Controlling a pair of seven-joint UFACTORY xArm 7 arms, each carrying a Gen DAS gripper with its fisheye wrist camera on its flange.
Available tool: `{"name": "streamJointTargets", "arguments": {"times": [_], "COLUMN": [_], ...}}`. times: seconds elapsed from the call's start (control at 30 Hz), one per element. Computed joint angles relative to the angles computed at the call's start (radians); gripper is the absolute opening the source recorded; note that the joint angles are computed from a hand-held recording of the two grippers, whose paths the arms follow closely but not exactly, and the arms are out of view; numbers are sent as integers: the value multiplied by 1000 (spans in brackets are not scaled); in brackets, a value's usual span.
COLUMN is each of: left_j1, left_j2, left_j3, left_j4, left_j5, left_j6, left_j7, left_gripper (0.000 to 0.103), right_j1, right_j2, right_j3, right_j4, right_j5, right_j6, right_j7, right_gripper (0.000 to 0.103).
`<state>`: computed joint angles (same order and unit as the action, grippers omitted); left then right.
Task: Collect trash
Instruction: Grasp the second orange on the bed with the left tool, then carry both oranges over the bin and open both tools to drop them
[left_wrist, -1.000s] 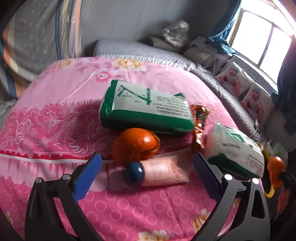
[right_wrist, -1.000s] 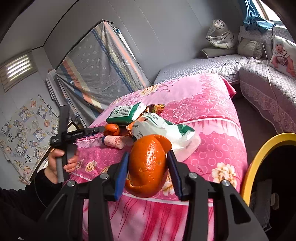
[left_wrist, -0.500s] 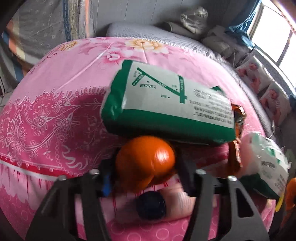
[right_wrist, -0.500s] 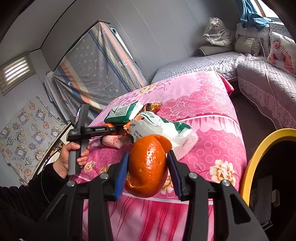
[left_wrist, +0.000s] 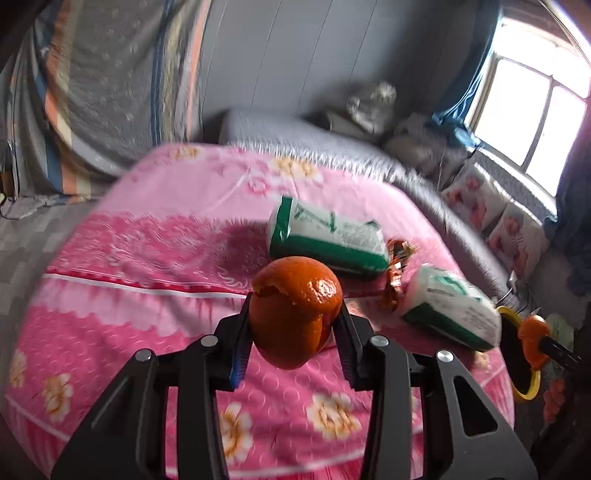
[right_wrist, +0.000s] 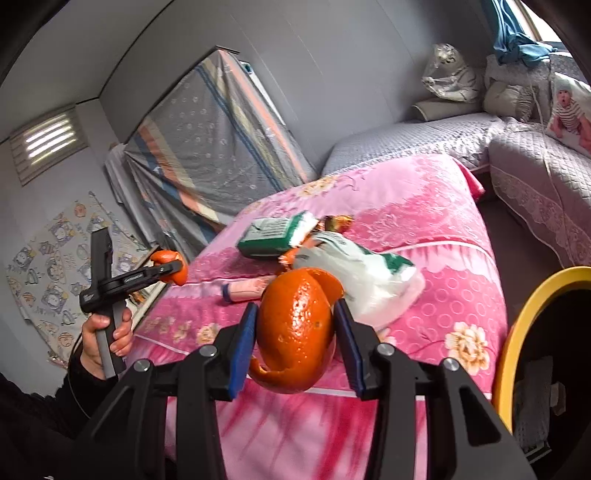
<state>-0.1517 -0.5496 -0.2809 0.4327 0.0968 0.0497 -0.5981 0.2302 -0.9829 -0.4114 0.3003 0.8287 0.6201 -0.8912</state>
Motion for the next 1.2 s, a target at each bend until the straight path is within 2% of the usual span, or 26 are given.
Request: {"name": "streamJointTargets", "arguments": {"times": [0.17, 0.3, 0.4, 0.6, 0.77, 1.0, 1.07, 1.1, 1.2], "left_j1": [-84, -97, -134, -165, -139, -15, 31, 56, 29], "left_j2": [-156, -192, -146, 6, 160, 358, 424, 470, 585], "left_j3": [19, -49, -71, -131, -227, -412, -477, -514, -525], "left_j4": [-55, -33, 14, 147, 290, 488, 555, 600, 705], "left_j5": [-17, -7, -1, 31, 103, 334, 459, 558, 793], "left_j6": [33, 55, 32, 8, -1, 14, 38, 59, 120], "left_j7": [11, -6, -5, 6, 8, -105, -179, -245, -399], "left_gripper": [37, 38, 38, 38, 38, 38, 38, 38, 38], "right_j1": [9, -6, -27, -85, -140, -237, -252, -259, -285], "right_j2": [-54, -93, -122, -170, -177, -166, -151, -141, -114], "right_j3": [1, 8, 5, -34, -87, -153, -168, -178, -192], "right_j4": [13, 20, 19, 17, 19, 5, 2, 1, -9], "right_j5": [11, 10, -8, -65, -117, -179, -186, -190, -198], "right_j6": [36, 42, 37, 28, 19, -13, -36, -48, -95], "right_j7": [14, 32, 48, 82, 92, 89, 82, 77, 65], "right_gripper": [40, 40, 40, 40, 40, 40, 40, 40, 40]}}
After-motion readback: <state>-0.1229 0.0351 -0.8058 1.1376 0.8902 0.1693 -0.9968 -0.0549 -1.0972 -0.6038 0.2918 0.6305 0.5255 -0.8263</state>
